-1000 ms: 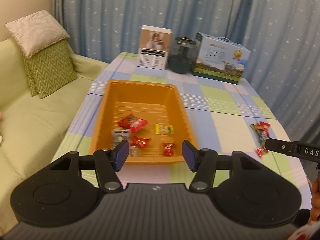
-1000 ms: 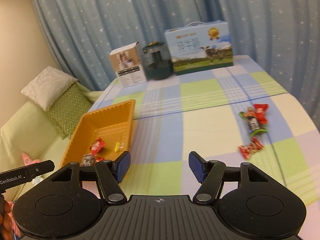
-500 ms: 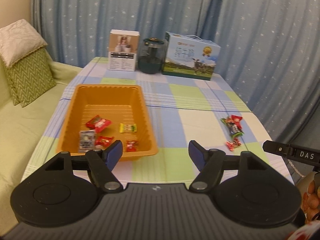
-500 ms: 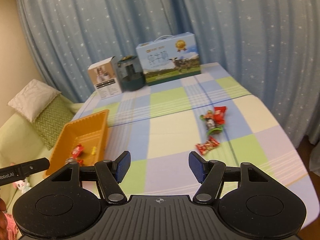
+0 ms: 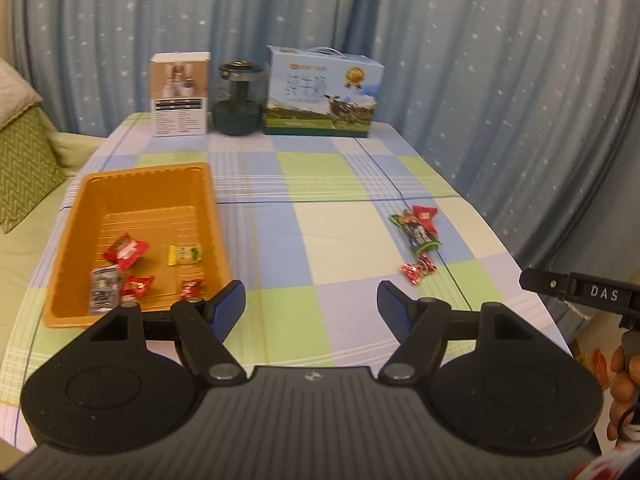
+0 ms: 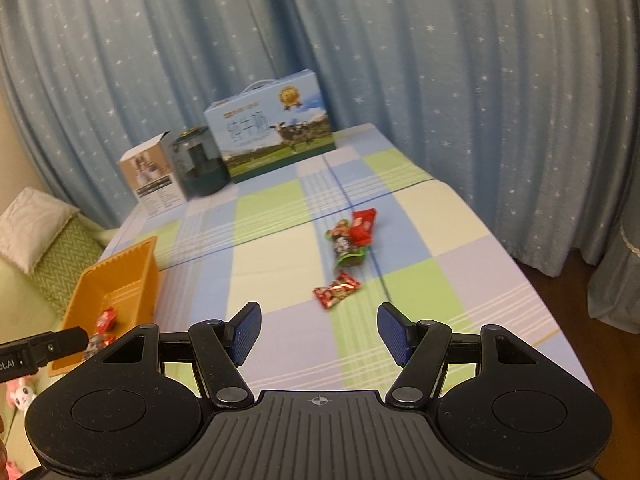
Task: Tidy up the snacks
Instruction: 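Move both open tools back to the remaining snacks, then grasp a red wrapped candy with the left tool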
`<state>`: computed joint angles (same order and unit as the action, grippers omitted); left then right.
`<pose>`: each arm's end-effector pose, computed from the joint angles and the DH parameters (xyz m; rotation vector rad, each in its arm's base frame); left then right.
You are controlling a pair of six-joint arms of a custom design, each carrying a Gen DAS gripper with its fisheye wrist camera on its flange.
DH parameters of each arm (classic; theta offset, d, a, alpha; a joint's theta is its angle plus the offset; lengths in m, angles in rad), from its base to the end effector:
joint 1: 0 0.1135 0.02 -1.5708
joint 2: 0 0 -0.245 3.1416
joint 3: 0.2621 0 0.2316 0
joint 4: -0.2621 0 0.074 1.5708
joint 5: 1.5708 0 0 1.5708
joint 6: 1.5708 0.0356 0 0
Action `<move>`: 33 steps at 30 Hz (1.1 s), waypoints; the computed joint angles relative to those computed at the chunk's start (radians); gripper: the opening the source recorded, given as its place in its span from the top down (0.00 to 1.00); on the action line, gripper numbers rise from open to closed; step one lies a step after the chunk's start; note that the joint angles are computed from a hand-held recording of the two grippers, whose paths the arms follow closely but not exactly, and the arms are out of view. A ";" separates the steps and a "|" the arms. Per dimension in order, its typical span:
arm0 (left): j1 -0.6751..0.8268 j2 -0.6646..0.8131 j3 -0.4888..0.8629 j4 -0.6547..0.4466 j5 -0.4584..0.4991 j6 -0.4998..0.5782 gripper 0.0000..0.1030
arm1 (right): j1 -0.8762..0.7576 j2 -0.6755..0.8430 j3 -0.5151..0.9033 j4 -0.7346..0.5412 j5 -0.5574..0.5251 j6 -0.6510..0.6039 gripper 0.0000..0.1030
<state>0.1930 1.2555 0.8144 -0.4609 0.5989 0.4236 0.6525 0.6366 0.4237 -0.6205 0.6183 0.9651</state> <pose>0.2355 0.0256 0.2241 0.5099 2.2574 -0.4343 0.1107 0.0586 0.1943 0.6119 2.1354 0.1301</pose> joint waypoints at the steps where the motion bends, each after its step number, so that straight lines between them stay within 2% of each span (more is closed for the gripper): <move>1: -0.018 0.002 -0.003 0.006 -0.007 -0.005 0.32 | -0.017 -0.014 -0.005 -0.006 -0.010 -0.008 0.37; 9: -0.170 0.055 -0.016 0.080 -0.058 -0.051 0.32 | -0.184 -0.132 -0.048 -0.037 -0.102 -0.107 0.37; 18: -0.336 0.191 0.005 0.218 -0.118 -0.089 0.32 | -0.531 -0.206 -0.110 0.010 -0.333 -0.325 0.37; 24: -0.435 0.339 0.064 0.298 -0.159 -0.079 0.33 | -0.734 -0.130 -0.170 0.153 -0.493 -0.464 0.37; 29: -0.505 0.474 0.113 0.381 -0.185 -0.062 0.35 | -0.838 0.022 -0.213 0.328 -0.570 -0.544 0.37; 33: -0.556 0.604 0.183 0.420 -0.193 -0.034 0.45 | -0.923 0.178 -0.236 0.489 -0.625 -0.590 0.37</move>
<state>-0.3631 1.8594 0.9979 -0.0407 0.4062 0.3901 -0.2709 0.8150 0.1875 -0.1320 -0.0066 0.3752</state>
